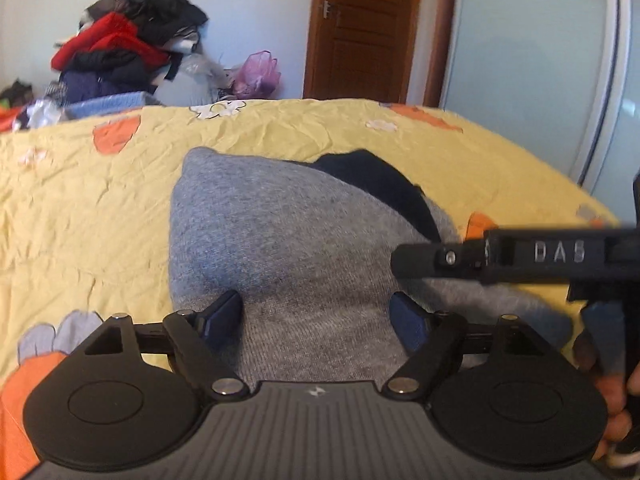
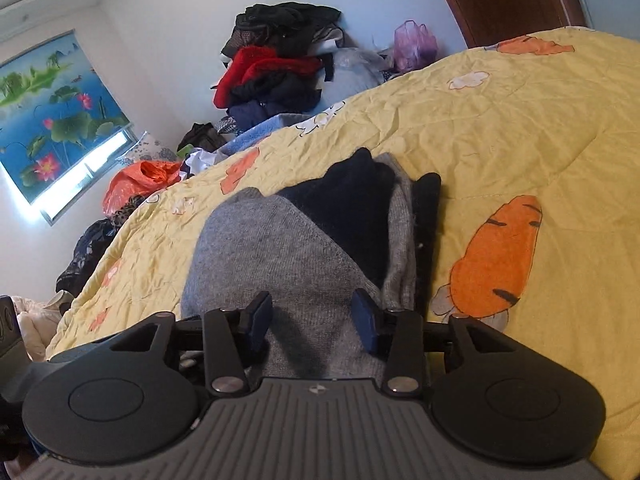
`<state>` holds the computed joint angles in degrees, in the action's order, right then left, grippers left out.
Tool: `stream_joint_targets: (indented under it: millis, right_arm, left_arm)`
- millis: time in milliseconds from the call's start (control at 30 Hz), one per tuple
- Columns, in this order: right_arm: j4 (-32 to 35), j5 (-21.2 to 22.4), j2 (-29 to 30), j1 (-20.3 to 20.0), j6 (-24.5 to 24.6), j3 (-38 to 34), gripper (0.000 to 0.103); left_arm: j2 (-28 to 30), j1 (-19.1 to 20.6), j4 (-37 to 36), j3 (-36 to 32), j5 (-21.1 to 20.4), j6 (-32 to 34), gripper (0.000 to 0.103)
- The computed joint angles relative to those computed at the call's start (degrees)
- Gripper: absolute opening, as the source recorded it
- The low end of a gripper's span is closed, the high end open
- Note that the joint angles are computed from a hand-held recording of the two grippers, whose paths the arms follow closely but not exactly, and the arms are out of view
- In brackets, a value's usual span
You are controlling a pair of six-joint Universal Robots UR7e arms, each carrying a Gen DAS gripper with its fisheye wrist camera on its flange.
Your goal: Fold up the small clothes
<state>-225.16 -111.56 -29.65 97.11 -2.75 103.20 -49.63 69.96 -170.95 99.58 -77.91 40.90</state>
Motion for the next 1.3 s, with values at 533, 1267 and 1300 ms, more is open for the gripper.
stream_joint_targets:
  millis: [533,1267,1300]
  right_arm:
    - [-3.3,-4.7,-2.2,3.8,3.4,3.5,0.068]
    - [11.2,-5.6,-7.2,-0.2,10.0,1.4,0.081]
    - [13.1,-4.4,-7.2,-0.8,10.7,0.6,0.081]
  left_arm:
    - [-5.5,3.3,8.2,-1.1,-1.8,-12.2,0.082]
    - [1.9,5.4,27.1,-18.9,-7.3,-25.0,0.082]
    - [2.8,5.5,28.1,-20.2,-7.9,-25.8,0.082]
